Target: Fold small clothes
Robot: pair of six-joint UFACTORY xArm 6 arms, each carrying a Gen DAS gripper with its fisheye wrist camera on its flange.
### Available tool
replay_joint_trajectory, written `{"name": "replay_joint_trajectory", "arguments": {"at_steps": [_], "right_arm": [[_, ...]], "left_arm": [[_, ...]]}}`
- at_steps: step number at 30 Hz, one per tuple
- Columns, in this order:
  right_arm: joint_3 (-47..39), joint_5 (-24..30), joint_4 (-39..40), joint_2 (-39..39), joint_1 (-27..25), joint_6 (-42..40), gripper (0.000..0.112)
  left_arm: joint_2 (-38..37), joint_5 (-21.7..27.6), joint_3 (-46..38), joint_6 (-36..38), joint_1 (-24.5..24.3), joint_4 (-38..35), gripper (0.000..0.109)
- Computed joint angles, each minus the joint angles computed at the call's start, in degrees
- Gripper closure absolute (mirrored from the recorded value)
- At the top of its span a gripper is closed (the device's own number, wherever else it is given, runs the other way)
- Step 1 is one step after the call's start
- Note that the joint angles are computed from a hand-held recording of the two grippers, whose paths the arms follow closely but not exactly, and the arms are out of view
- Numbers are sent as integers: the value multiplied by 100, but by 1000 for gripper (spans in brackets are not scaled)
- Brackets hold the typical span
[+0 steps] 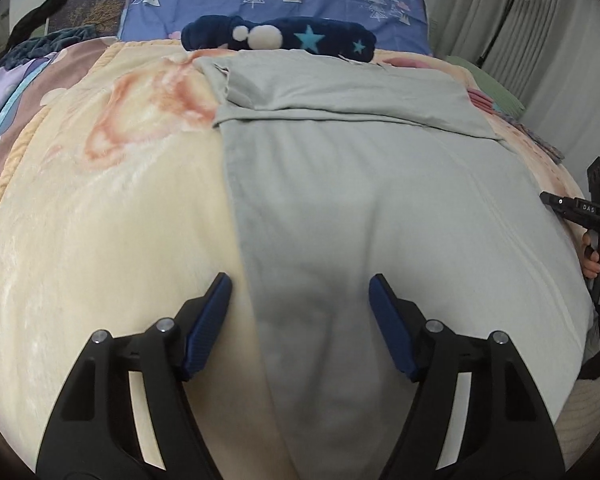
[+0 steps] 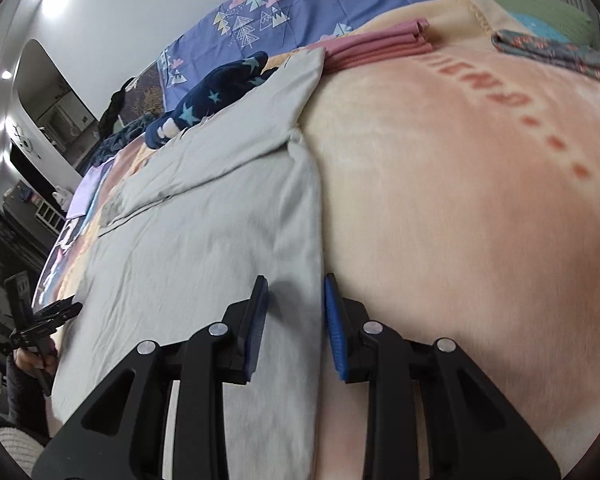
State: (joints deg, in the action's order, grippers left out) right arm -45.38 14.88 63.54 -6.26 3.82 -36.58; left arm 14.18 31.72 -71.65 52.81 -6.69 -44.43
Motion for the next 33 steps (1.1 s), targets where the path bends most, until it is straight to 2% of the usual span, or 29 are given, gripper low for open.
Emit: {"name": "replay_joint_trajectory", "arguments": {"at_steps": [6,11,14,16,18,21,24,26,29,32,33], "right_arm": [[837,82,262,-824,122,-193,83],[1569,380,749,-1674,81,-435,83],[1940,828,885,-2179,-37,-559,83],[2099,1026,841,-2417,-49,-693,82],[2047,1102,923,-2374,-64,-857,79],[1476,1388,1481,-1667,-204,-1366,79],[1129,1500,1658,-1270,-211,-1373,79],[1335,1508,1492,-1575,-182,-1344,78],[1805,1565,1274,-2133,-235,-1233,80],[2002,1513,1661,-2402,-205,-1487,86],[1912,1501,1865,-2320,-165,-1572,104]], "left_arm": [[-626,145,786,535,99,-490,39],[-1277,505,1517,1105,296,-916,39],[-1614,931,1838,1364,534,-1208,40],[-1739,1299,1933,1462,702,-1311,47],[-1787,1348,1992,1575,721,-1344,49],[-1399,1276,1647,1528,587,-1399,49],[-1069,1306,1305,1355,485,-1418,50],[-1260,1167,1488,1349,443,-1325,54],[-1638,1281,1914,1650,647,-1571,55],[-1815,1178,2160,1666,730,-2007,68],[-1806,1130,2147,1614,695,-2071,86]]}}
